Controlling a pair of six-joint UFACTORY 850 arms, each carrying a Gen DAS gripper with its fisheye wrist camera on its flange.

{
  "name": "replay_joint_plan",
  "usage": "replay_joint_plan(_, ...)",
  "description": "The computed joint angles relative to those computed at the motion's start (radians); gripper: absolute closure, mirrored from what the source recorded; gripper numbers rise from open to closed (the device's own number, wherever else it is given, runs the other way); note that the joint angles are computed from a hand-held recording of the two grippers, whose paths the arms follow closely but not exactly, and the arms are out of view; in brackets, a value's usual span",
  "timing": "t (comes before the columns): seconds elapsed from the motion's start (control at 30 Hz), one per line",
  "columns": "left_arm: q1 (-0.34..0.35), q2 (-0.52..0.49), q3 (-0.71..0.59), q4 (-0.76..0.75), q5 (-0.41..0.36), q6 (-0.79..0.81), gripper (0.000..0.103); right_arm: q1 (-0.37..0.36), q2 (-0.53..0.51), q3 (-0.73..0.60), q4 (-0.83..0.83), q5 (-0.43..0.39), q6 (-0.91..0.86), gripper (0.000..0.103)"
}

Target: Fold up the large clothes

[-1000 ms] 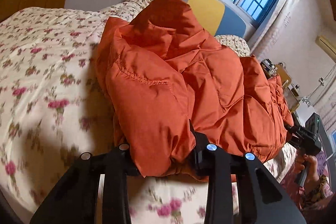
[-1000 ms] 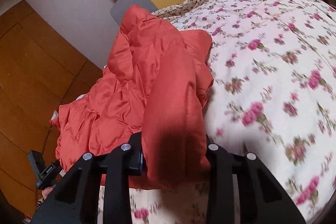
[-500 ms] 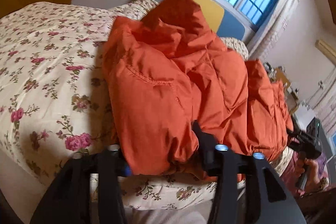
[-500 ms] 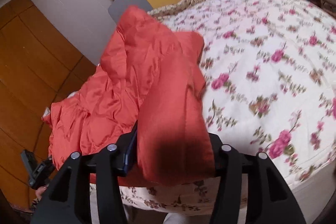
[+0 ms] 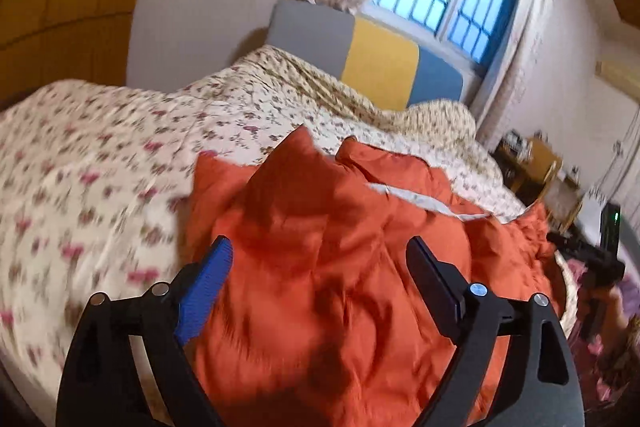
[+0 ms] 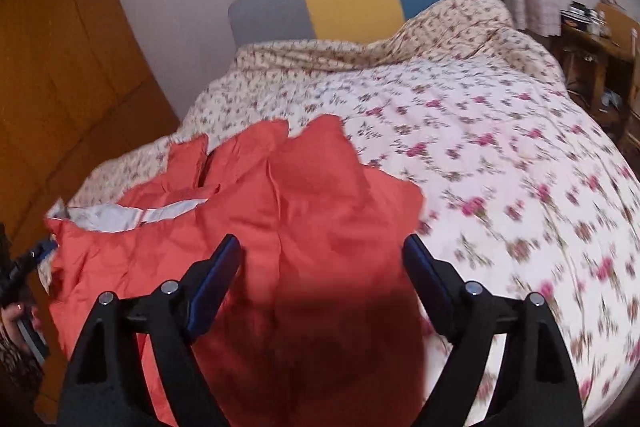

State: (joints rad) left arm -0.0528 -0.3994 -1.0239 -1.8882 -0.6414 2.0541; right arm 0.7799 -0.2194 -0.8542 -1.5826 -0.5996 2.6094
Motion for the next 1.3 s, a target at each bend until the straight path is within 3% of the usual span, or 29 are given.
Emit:
replay_joint_plan(0.03, -0.014, -0.02, -0.035, 0.039, 0.029, -0.041, 0.015, -0.016, -0.019, -0.024, 0.031, 0.017, -0.046, 0.019)
replay_joint_plan(0.1, -0.032, -0.091, -0.129, 0.179, 0.042, -0.21, 0.015, -0.037, -0.05, -0.057, 0.068, 0.047, -0.11, 0.032)
replay_joint_plan(0.13, -0.033, -0.106, -0.146, 0.209, 0.035, -0.255, 0.026, -0.039, -0.065, -0.076, 0.111, 0.042, -0.164, 0.054)
replay_joint_plan(0.17, -0.039, -0.123, -0.169, 0.254, 0.039, -0.318, 0.052, -0.037, -0.071, -0.088, 0.149, 0.034, -0.209, 0.076)
replay_joint_plan(0.23, -0.048, -0.122, -0.175, 0.283, 0.058, -0.354, 0.075, -0.031, -0.055, -0.077, 0.122, 0.033, -0.19, 0.084)
replay_joint_plan(0.27, -0.05, -0.1, -0.154, 0.238, 0.061, -0.309, 0.078, -0.022, -0.046, -0.075, 0.11, 0.018, -0.175, 0.086)
replay_joint_plan(0.37, -0.044, -0.032, -0.103, 0.079, 0.039, -0.166, 0.082, 0.0, -0.005, -0.072, 0.075, -0.061, -0.159, 0.089)
replay_joint_plan(0.53, -0.038, -0.018, -0.154, -0.083, 0.039, -0.14, 0.082, -0.034, 0.0, -0.109, -0.002, -0.134, -0.089, 0.09)
replay_joint_plan(0.67, -0.074, -0.08, -0.249, -0.185, 0.114, -0.095, 0.082, -0.111, -0.047, -0.157, -0.062, -0.098, -0.002, 0.09)
replay_joint_plan(0.77, -0.102, -0.132, -0.309, -0.265, 0.181, -0.04, 0.082, -0.155, -0.109, -0.217, -0.033, -0.078, -0.047, 0.09)
replay_joint_plan(0.93, -0.139, -0.213, -0.388, -0.4, 0.293, 0.075, 0.082, -0.187, -0.205, -0.299, 0.042, -0.082, -0.152, 0.09)
replay_joint_plan(1.1, -0.174, -0.281, -0.439, -0.675, 0.381, 0.383, 0.082, -0.201, -0.29, -0.357, 0.111, -0.097, -0.244, 0.088)
replay_joint_plan(1.3, -0.196, -0.365, -0.522, -0.75, 0.499, 0.476, 0.082, -0.233, -0.358, -0.395, 0.202, -0.051, -0.303, 0.078)
